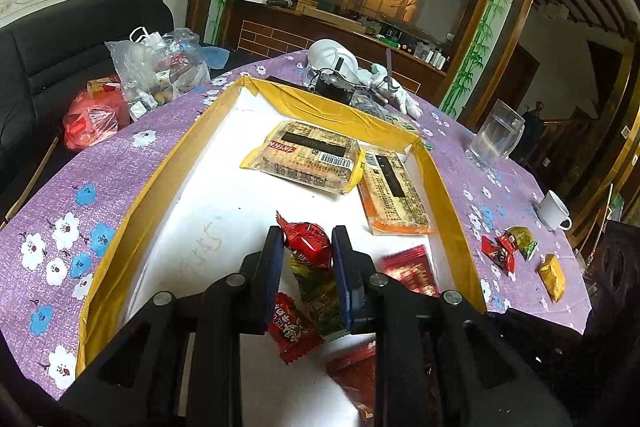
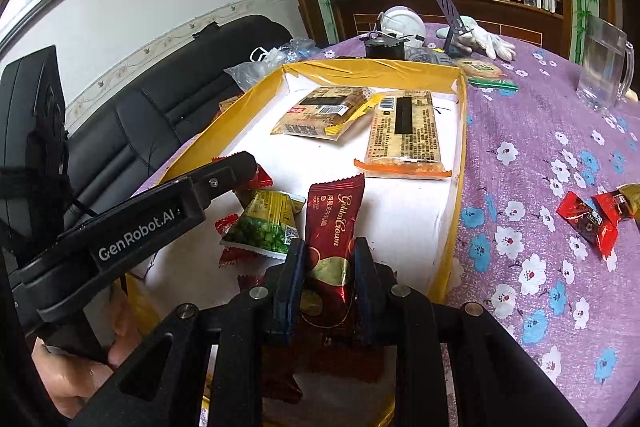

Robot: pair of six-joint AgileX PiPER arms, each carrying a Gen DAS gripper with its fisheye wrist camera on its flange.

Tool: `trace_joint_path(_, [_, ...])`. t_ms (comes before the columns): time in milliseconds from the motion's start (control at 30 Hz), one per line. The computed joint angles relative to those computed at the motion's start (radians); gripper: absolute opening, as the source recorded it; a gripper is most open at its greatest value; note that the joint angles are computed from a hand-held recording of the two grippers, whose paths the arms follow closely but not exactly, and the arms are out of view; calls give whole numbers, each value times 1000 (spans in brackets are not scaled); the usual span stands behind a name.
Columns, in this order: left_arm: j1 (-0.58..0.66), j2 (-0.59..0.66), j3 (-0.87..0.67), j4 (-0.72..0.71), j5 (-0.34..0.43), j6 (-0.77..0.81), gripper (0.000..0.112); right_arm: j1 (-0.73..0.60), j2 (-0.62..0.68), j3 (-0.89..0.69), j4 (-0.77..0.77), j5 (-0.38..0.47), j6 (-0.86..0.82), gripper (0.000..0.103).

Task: Organize snacks
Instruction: 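Open both grippers to drop the candies into the box, then move both grippers back to the snacks on the table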

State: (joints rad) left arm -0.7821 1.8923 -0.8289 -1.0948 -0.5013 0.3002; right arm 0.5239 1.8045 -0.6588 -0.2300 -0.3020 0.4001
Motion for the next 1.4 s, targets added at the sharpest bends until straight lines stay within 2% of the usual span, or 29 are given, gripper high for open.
trace_joint_path(67, [0,0,-1,-2,0,3,21,17,1,3,83,0,-86,27])
trace_joint_path(133, [1,-1,1,2,0,-3,21,23,2,2,99,0,-106,27])
trace_joint_path(300, [2,-3,4,-8,-2,9,21,9,2,2,21,-7,-34,27])
trace_joint_path(600, [-6,2,-5,-80,-17,82,21,5,-2,5,-4,-5,-10,27])
trace_joint_path(767, [-28,9,-27,-184,-40,177,23,-10,-10,11,-105,-13,82,33])
trace_joint_path(933, [-42,20,-51,-259,-57,253,23,-15,-16,20,-111,-22,83,33])
trace_joint_path(1167, [-65,29,-71,-335,-98,328,36,-27,-22,31,-144,-39,105,34])
trace_joint_path(1400, [-67,28,-70,-333,-101,328,38,-19,-20,36,-115,-53,63,39])
